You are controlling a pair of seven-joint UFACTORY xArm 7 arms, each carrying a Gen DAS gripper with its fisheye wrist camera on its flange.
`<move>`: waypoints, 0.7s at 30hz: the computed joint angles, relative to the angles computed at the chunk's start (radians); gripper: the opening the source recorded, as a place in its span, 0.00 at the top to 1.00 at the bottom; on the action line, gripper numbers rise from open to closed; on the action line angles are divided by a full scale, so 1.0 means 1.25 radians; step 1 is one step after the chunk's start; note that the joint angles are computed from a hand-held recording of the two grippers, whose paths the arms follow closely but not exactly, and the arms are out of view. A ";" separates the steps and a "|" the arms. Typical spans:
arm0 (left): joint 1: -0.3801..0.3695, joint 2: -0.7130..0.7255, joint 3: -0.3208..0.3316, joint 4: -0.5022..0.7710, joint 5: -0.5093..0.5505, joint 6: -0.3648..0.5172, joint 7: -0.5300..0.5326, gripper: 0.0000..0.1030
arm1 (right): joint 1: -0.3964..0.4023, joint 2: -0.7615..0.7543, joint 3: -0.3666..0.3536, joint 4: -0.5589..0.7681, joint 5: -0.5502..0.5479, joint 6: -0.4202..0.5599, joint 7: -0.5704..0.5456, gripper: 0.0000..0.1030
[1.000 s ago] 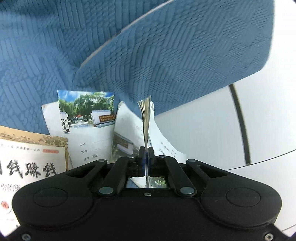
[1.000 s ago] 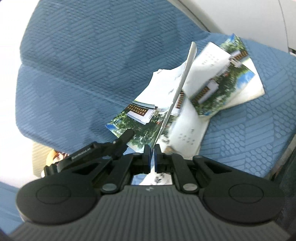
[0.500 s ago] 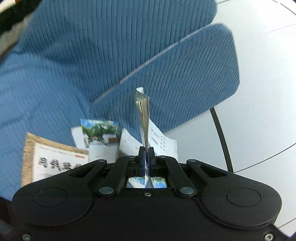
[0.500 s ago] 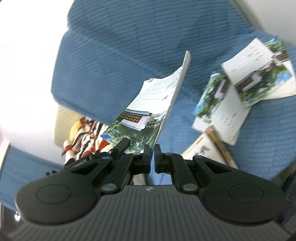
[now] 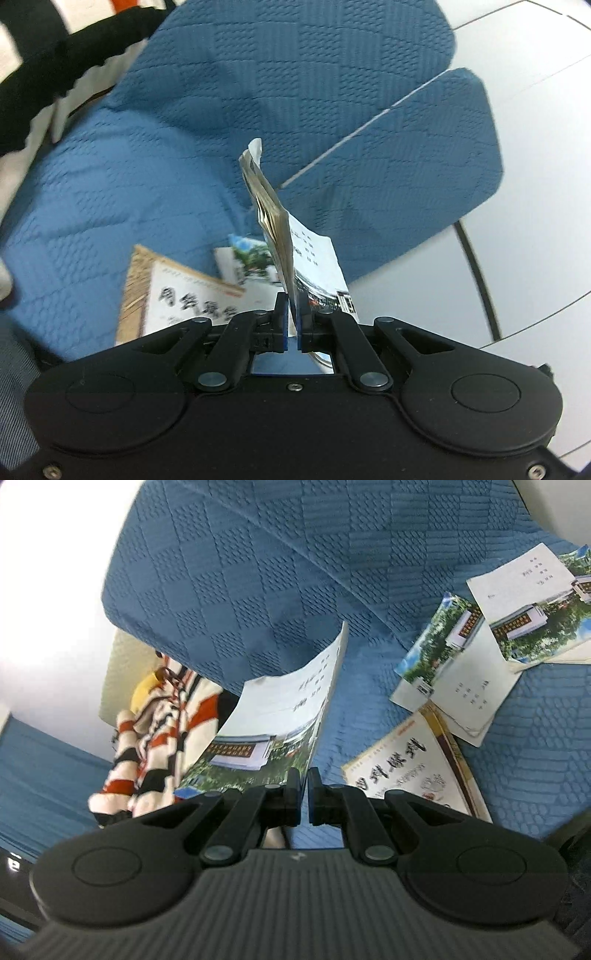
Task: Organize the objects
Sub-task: 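Carry the left gripper's postcard onto the book stack and open it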
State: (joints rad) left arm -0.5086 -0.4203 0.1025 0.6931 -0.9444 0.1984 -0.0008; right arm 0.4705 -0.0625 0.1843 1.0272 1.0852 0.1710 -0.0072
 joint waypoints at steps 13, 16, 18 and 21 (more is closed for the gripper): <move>-0.041 0.036 -0.015 -0.082 -0.024 -0.017 -0.038 0.94 | -0.009 0.025 0.021 -0.077 0.005 -0.029 -0.041 0.94; -0.038 0.042 -0.033 -0.089 -0.022 -0.005 -0.039 0.94 | -0.009 0.017 0.019 -0.107 -0.050 -0.040 0.000 0.94; -0.033 0.045 -0.044 -0.092 -0.020 0.004 -0.048 0.94 | -0.009 0.010 0.017 -0.128 -0.101 -0.047 0.038 0.94; -0.017 0.054 -0.064 -0.096 -0.004 0.019 -0.070 0.94 | -0.007 0.010 0.013 -0.148 -0.158 -0.047 0.080 0.94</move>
State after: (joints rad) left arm -0.5303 -0.3524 0.0227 0.5729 -0.9495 0.2216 -0.0881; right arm 0.4623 -0.0505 0.2009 0.8420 0.8882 0.1122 0.0924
